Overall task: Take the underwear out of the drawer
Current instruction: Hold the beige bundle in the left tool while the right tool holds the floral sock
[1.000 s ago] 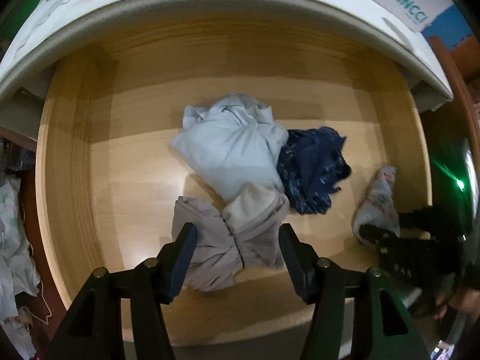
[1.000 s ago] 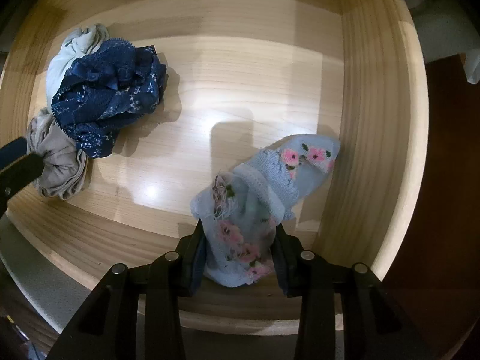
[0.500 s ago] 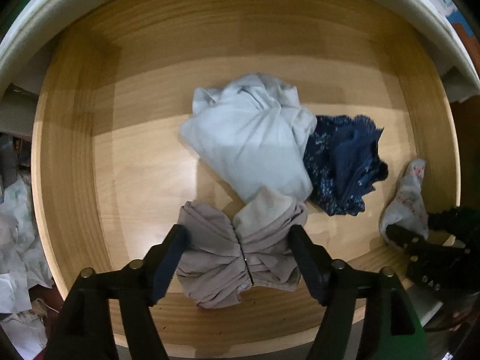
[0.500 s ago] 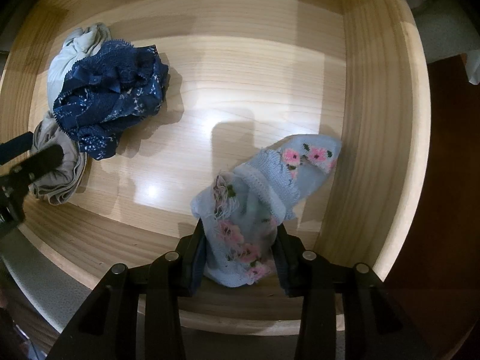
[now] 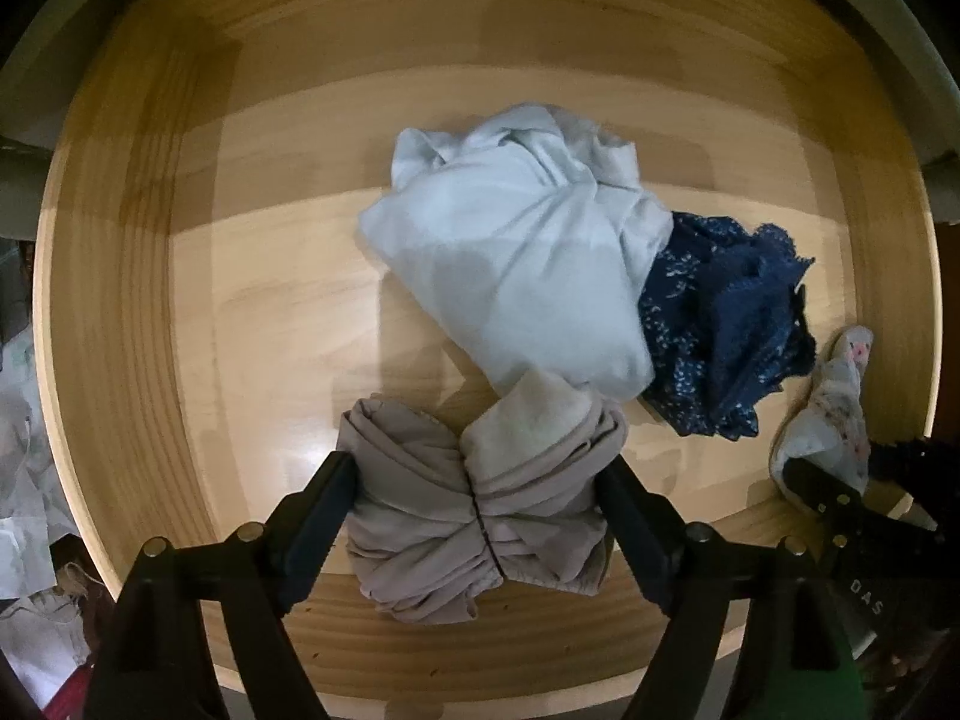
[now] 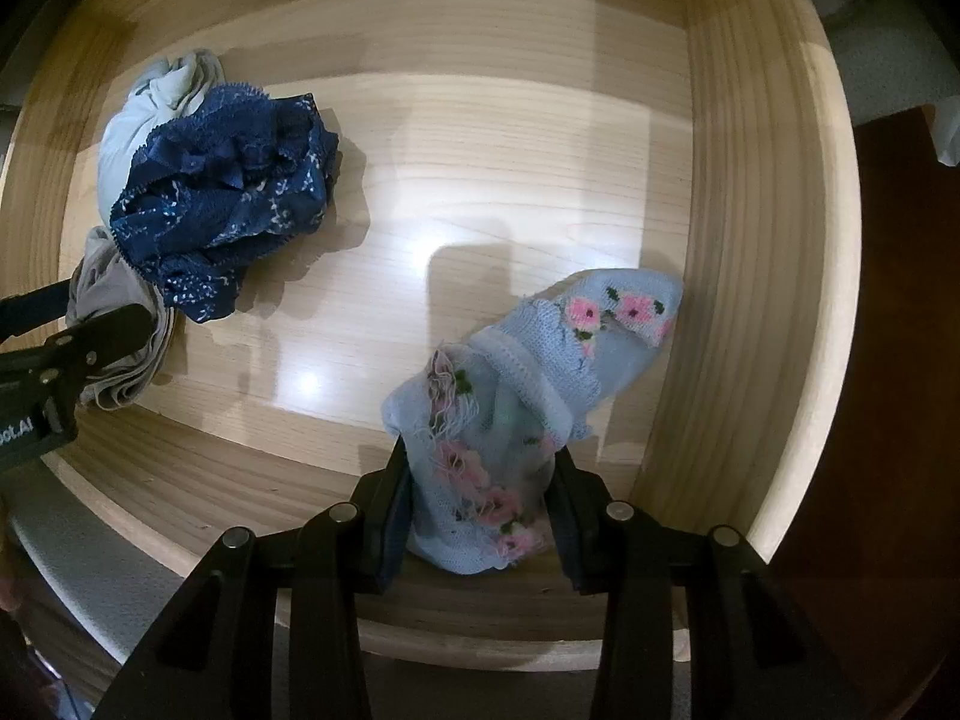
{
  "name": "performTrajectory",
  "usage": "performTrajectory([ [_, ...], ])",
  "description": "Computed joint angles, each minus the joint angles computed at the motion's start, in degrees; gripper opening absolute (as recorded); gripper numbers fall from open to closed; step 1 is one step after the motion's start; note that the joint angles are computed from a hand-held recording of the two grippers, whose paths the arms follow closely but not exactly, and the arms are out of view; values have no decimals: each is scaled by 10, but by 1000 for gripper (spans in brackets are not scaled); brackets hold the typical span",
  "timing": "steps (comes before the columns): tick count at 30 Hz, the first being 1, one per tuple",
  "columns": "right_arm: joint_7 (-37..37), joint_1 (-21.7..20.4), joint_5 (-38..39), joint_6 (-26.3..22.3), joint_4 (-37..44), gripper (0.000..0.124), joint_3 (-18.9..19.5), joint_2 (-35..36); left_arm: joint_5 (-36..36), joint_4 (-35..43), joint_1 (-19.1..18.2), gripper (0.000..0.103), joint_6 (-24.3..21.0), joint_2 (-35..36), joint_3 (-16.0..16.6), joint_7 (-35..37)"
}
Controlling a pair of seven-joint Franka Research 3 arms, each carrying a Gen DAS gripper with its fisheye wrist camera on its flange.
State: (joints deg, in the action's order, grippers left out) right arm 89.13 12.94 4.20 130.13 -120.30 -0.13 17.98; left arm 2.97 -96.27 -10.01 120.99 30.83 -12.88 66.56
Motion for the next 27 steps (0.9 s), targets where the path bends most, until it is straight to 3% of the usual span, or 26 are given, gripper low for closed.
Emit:
performTrajectory([
  [11, 1, 0, 2, 1, 3, 39, -1, 4, -18, -36, 19, 84, 15, -20, 4, -21],
  [17, -2, -1, 6, 6, 1, 39, 0, 5, -8, -73, 5, 71, 45, -43, 3, -58],
  [27, 1, 0, 6, 0, 5, 39, 0, 3, -21, -92, 14, 54, 50, -78, 1, -64],
])
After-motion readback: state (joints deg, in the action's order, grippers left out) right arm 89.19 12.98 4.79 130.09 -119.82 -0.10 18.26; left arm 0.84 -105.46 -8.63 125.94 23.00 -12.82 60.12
